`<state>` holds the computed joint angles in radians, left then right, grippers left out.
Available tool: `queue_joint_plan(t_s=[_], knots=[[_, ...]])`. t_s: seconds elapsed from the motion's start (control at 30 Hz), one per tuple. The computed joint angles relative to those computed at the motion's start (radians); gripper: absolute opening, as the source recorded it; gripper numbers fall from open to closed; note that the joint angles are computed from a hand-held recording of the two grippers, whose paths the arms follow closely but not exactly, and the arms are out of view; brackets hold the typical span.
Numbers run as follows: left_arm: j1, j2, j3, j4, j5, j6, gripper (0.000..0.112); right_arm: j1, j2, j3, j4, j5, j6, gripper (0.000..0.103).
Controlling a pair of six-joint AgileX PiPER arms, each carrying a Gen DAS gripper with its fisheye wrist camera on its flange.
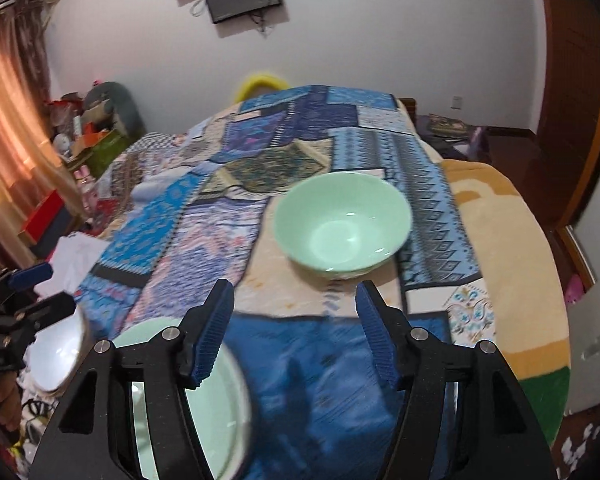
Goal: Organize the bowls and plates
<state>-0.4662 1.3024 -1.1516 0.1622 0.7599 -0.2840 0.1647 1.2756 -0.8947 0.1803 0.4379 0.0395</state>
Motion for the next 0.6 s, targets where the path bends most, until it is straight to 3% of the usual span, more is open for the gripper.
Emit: queue_joint_plan(t_s=[0.17,0.23,0.47,0.6], knots=[[-0.052,0.126,-0.075,0.05,-0.004,-0.03,0.092,-0.089,0.099,-0.035,0.049,-0.046,-0.065,0.059],[-0.058,0.169,-0.108,0.05,-0.002,-0.026,0.092,-0.119,0.147,-0.064,0.05,-0.047,-0.076,0.053],[-0.049,0.313,-0.222,0.031,-0.003,-0.002,0.092,-0.195,0.314,-0.199,0.127,0.027,-0.178,0.033],[-0.039,0.377,-0.276,-0.006,0.014,0.033,0.092,-0.214,0.39,-0.272,0.154,0.069,-0.199,0.031]])
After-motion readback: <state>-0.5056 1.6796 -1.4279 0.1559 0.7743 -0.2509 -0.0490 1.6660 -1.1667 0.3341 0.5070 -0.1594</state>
